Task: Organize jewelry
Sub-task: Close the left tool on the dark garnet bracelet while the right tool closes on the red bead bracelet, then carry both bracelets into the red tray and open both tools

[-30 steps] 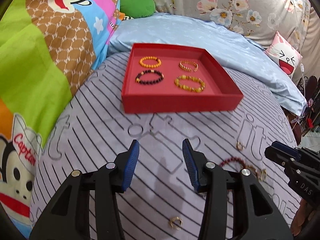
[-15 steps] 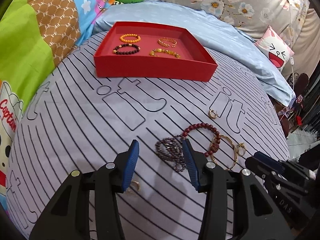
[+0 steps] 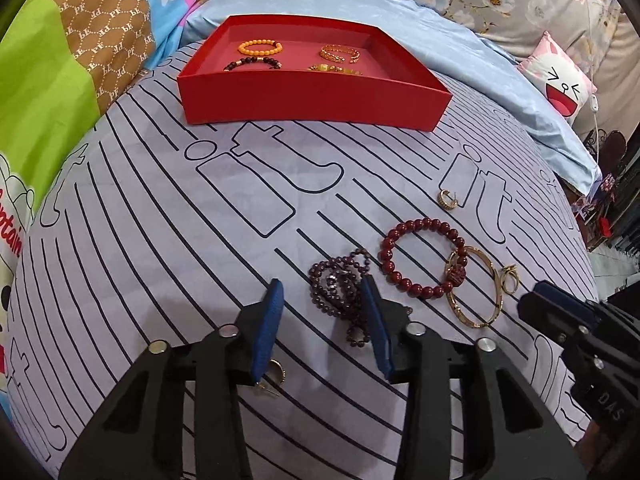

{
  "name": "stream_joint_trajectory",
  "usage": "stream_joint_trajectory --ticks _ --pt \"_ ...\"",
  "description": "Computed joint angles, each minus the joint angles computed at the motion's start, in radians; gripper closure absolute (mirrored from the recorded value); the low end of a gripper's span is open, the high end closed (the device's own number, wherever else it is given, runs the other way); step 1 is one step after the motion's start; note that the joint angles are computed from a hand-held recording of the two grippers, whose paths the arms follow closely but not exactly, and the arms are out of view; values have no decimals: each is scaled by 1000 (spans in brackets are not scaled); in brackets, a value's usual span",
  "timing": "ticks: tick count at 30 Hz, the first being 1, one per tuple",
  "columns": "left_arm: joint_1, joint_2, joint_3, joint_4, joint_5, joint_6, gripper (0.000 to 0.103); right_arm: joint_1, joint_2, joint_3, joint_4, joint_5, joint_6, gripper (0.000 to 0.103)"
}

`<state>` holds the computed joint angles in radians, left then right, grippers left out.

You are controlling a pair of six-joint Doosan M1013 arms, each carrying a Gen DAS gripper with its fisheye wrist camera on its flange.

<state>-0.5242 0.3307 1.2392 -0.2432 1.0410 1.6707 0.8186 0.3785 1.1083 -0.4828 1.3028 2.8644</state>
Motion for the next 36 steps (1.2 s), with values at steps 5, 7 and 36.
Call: stream_joint_trajectory --ticks 5,7,36 --pt "10 0 -1 -50 10 45 90 -16 20 -24 7 -12 -39 80" --pt "13 0 -2 -55 14 54 98 -26 26 -32 16 -18 -55 80" --pt "40 -4 -11 -141 56 63 98 -55 78 -96 16 3 -165 95"
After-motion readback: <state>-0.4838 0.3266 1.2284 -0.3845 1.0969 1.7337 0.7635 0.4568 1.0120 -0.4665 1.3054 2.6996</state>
